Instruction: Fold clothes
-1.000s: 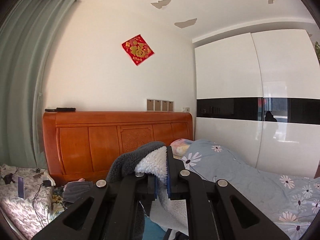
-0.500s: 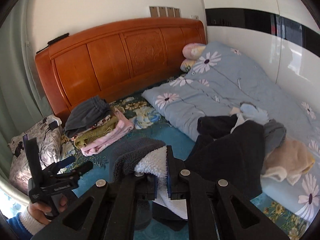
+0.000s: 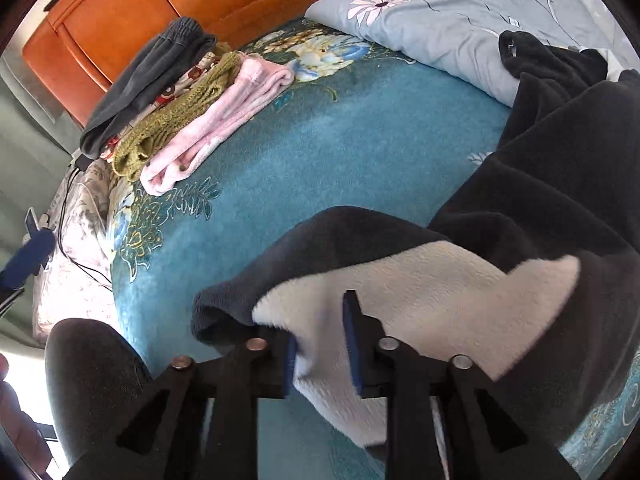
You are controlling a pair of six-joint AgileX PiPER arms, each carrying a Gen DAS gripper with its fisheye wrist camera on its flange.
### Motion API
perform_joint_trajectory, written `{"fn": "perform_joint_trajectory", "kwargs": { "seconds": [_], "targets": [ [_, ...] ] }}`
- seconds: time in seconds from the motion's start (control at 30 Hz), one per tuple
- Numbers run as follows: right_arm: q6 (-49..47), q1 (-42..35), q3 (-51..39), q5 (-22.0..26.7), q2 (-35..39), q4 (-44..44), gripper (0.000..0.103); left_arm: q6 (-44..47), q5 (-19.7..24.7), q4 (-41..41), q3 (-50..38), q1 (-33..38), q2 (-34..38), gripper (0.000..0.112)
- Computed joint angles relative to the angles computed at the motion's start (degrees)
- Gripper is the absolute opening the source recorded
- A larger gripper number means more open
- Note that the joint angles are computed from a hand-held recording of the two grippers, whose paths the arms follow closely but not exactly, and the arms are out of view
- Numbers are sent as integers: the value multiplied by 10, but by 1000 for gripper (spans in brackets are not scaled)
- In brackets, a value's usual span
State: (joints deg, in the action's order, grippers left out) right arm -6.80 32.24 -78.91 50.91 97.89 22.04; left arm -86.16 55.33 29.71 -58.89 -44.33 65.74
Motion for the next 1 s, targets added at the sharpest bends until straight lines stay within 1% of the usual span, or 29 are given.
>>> {"fn": "perform_joint_trajectory", "kwargs": {
  "seconds": [0.03, 0.1, 0.2, 0.27, 0.3, 0.37, 0.43, 0.47, 0.53, 0.63, 0.73, 0.9, 1.0],
  "targets": [
    [-23, -14, 16, 1, -20, 19, 49, 9, -9, -13, -2, 4, 9, 103],
    [-80, -64, 58, 9, -75, 63, 56, 21, -31, -33, -6, 3, 28, 103],
    [-146, -176, 112, 23, -155, 107, 56, 41, -90, -86, -4, 7, 58, 103],
    [-166, -267, 150, 15, -194, 111, 58, 63, -134, -142, -2, 12, 83, 103],
    [-170, -317, 165, 9, -202, 115, 58, 73, -149, -168, -4, 10, 99, 103],
    [-157, -414, 184, 5, -195, 120, 58, 86, -177, -210, -12, 3, 130, 103],
    [-164, -505, 197, 11, -172, 162, 58, 113, -200, -253, -30, -4, 163, 103],
    [-164, -544, 197, 14, -155, 179, 58, 135, -209, -278, -41, -7, 181, 103],
    [-166, -589, 189, 17, -119, 214, 58, 172, -214, -326, -65, -12, 214, 103],
    [-181, -624, 161, 20, -63, 277, 58, 180, -224, -375, -75, -25, 246, 102],
    [-191, -615, 101, 27, -4, 314, 58, 210, -236, -430, -80, -30, 275, 102],
    [-129, -588, -29, 32, 108, 305, 58, 243, -262, -472, -94, -29, 318, 102],
    [-94, -573, -105, 38, 152, 273, 58, 260, -278, -494, -98, -26, 329, 102]
  ]
}}
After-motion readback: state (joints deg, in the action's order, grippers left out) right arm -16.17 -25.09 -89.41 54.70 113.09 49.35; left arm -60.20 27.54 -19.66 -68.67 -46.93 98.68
